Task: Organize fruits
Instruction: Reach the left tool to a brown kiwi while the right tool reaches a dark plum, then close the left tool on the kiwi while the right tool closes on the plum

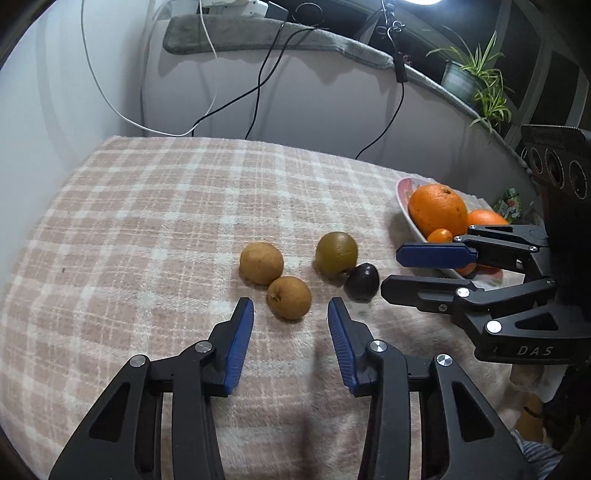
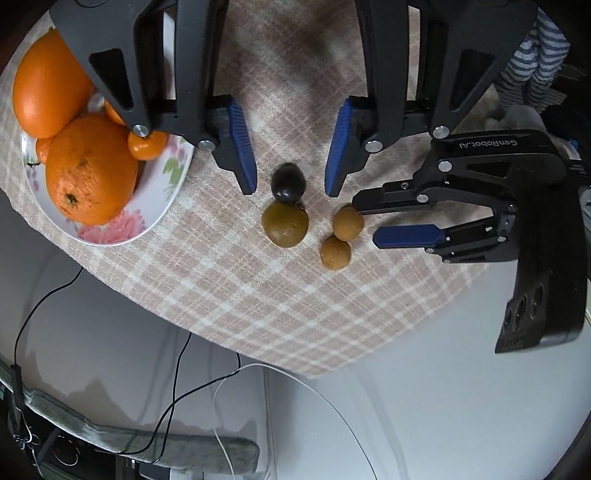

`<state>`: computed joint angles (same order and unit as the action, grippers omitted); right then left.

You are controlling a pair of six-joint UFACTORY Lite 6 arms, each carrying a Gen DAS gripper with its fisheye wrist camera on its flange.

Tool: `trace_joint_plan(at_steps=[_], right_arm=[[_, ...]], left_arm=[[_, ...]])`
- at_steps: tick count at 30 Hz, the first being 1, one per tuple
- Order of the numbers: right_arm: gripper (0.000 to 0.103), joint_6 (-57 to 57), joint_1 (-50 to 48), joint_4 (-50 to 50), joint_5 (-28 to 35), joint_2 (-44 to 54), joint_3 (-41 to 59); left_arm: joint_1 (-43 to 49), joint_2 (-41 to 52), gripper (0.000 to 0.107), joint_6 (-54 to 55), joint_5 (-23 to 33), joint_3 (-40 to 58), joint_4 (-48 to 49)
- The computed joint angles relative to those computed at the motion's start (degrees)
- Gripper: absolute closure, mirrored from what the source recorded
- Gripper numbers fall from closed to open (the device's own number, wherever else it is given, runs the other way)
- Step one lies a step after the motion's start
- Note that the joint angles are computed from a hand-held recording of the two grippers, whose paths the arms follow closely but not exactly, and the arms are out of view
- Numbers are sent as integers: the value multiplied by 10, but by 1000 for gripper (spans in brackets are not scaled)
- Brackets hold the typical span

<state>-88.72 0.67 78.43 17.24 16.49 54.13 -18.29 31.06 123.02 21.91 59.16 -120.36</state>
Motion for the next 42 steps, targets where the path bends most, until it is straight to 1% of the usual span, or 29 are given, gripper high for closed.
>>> trace_joint_plan(at_steps=[5,8,10,15,18,26,36,42], right_arm=[[67,48,16,-53,-25,33,28],[67,85,26,-96,-37,48,41],[68,108,34,-122,-48,53,46],[74,118,41,-135,-51,72,58],[79,92,44,-110,-53,74,56],[80,21,37,-30,-49,58,37],[80,-69,3,61,-17,-24,-37],[80,-104,-40,87,10,-90,-94]], left_arm=[[-3,18,71,-7,-7,22,12],[-9,28,76,-7,-16,35,14],[-13,33,76,-8,-21,41,16],[-18,41,81,-2,-28,48,13],[-15,43,82,-7,-25,51,20],[-11,29,82,7,-12,35,10],[-14,-9,82,10,3,3,1],[-37,-35,82,16,3,-14,-13]])
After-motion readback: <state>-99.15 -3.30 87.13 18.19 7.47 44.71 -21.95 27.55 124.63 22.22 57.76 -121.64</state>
